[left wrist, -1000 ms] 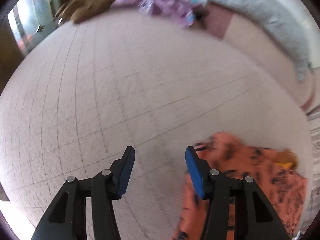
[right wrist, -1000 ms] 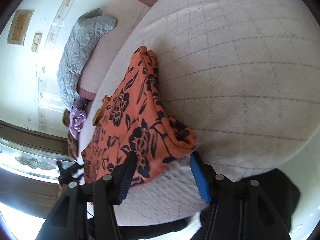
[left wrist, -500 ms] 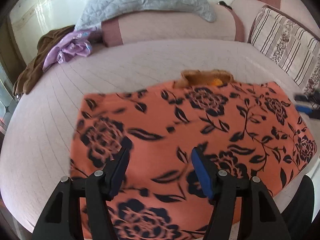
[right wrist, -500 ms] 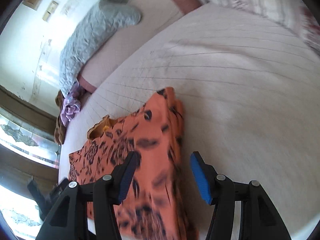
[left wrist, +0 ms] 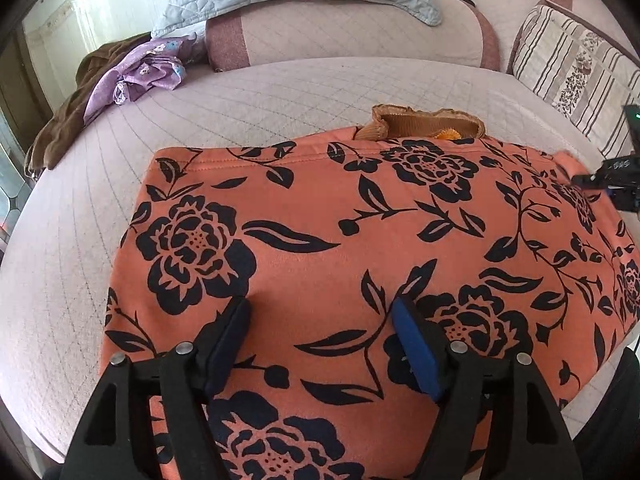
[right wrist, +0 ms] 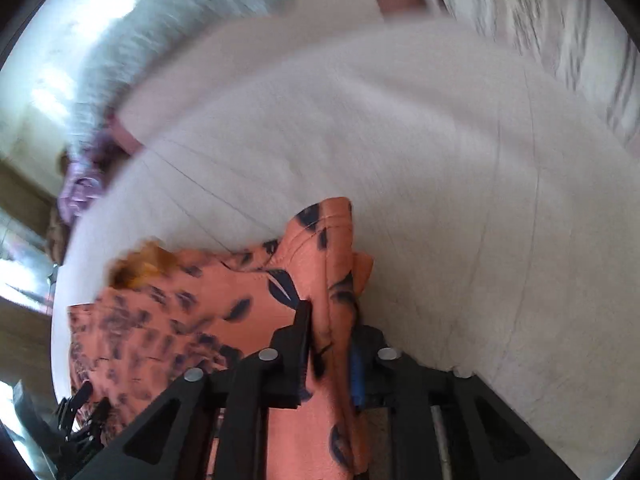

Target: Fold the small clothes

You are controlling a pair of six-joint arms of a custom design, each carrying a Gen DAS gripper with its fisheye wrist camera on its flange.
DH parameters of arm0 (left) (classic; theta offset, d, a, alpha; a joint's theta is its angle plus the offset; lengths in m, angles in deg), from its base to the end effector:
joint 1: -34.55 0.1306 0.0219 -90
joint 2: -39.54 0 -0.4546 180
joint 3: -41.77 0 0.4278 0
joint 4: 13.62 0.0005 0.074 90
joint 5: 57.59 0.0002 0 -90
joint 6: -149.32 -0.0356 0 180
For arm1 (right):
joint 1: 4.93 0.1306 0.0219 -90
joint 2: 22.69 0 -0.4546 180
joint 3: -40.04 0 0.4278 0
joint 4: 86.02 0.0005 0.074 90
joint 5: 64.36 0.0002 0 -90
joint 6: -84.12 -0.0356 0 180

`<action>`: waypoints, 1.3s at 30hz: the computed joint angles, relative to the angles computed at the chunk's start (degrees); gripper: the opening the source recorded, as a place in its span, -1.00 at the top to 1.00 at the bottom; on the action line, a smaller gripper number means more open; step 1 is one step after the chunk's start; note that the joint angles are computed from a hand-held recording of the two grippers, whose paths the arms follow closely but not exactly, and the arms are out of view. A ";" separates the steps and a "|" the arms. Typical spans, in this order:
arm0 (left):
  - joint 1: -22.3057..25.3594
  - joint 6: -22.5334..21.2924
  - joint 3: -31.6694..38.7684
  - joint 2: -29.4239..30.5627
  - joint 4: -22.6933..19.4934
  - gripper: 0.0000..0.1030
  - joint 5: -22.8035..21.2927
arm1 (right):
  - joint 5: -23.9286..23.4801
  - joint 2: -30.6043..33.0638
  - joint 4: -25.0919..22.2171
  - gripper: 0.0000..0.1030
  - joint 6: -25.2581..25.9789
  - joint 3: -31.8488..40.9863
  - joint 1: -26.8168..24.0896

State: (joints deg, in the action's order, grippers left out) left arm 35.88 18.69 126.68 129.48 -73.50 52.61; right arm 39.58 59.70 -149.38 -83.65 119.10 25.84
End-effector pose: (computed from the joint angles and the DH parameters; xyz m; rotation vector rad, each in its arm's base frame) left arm 0.4931 -0.0013 0.4503 0.9720 2.4156 -0.2254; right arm 0.3754 0.2130 0.4566 1.1382 2.4470 0.2591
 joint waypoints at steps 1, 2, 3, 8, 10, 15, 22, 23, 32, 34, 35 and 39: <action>0.13 0.09 0.38 0.21 -0.57 -0.45 0.21 | 0.95 -1.61 2.90 0.44 -2.69 -1.95 0.32; 0.26 0.27 0.68 0.42 -1.09 -0.45 0.32 | 2.38 -3.12 4.08 0.25 -5.10 -2.77 1.24; 0.36 0.33 0.64 0.38 -1.04 -0.45 0.50 | 3.35 -3.76 3.62 -0.25 -6.19 -2.62 2.12; 0.25 0.80 0.28 0.17 -0.45 -0.46 0.28 | 10.56 -7.00 -1.43 -0.58 -14.03 -2.21 11.73; 0.18 1.00 0.13 0.11 -0.12 -0.47 0.11 | 8.89 -7.34 -3.27 -0.58 -18.30 -3.47 14.74; 0.04 1.75 0.43 0.22 -0.68 -0.47 -0.39 | 7.83 -4.78 -4.18 0.80 -12.06 -1.26 17.15; 0.10 1.82 0.57 0.24 -0.94 -0.48 -0.35 | 13.78 0.13 -16.16 0.78 -15.25 6.99 19.27; 0.00 1.81 0.45 0.16 -0.75 -0.48 -0.66 | 12.76 -0.26 -15.49 0.64 -17.12 5.63 19.39; 0.10 1.92 -0.04 -0.01 0.06 -0.50 -0.27 | 20.80 -5.80 -13.85 -0.56 -37.39 2.53 28.67; 0.06 2.06 -0.16 -0.13 0.13 -0.50 -0.28 | 22.80 -6.36 -7.06 -0.56 -37.18 1.32 30.34; 0.14 1.91 -0.07 -0.08 -0.06 -0.50 -0.15 | 23.42 -6.47 -2.38 -0.56 -37.40 0.32 31.32; 0.40 1.34 0.48 0.27 -0.96 -0.50 0.09 | 23.53 -4.71 10.20 -0.56 -42.09 -3.53 32.35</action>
